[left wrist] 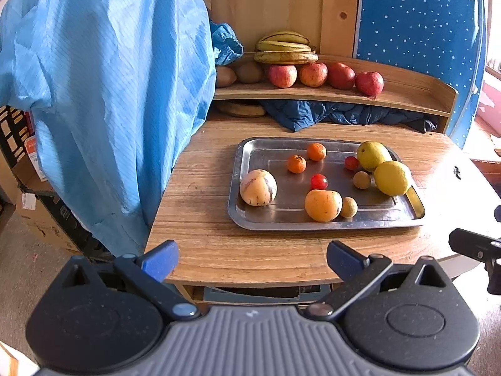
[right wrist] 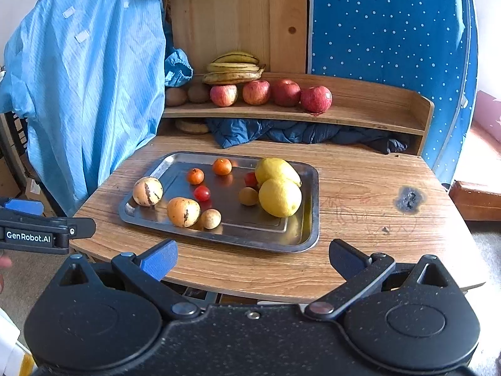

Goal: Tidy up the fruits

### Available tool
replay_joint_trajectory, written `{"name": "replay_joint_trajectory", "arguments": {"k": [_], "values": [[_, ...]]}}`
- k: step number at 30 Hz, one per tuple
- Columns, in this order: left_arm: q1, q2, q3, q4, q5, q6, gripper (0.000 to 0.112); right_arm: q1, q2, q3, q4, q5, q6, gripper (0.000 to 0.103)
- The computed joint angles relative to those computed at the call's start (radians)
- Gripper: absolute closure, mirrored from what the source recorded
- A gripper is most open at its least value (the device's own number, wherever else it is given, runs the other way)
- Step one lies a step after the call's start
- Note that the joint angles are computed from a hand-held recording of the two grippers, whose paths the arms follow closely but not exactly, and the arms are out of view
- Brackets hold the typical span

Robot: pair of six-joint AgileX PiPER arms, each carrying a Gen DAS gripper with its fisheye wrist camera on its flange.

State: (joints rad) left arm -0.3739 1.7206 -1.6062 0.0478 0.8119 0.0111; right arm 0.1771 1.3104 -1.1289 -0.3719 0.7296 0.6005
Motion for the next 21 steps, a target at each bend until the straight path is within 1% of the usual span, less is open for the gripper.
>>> {"name": "replay_joint_trajectory", "arguments": {"k": [5, 10, 21], "values": [[0.033, 0.003, -0.006, -0.064, 0.004, 0.088, 0.01, 0.055, 0.017, -0.018, -0.06, 0.036, 0.091, 0.001], [0.059, 0.003, -0.003, -0.108, 0.006, 0.145, 0.01, 0.081, 0.031, -0.034, -0.087, 0.058, 0.138, 0.001], [0.075, -0.006, 0.009, -0.131, 0.005, 0.176, 0.01, 0.111, 0.052, -0.051, -0.1, 0.076, 0.174, 0.001]]}}
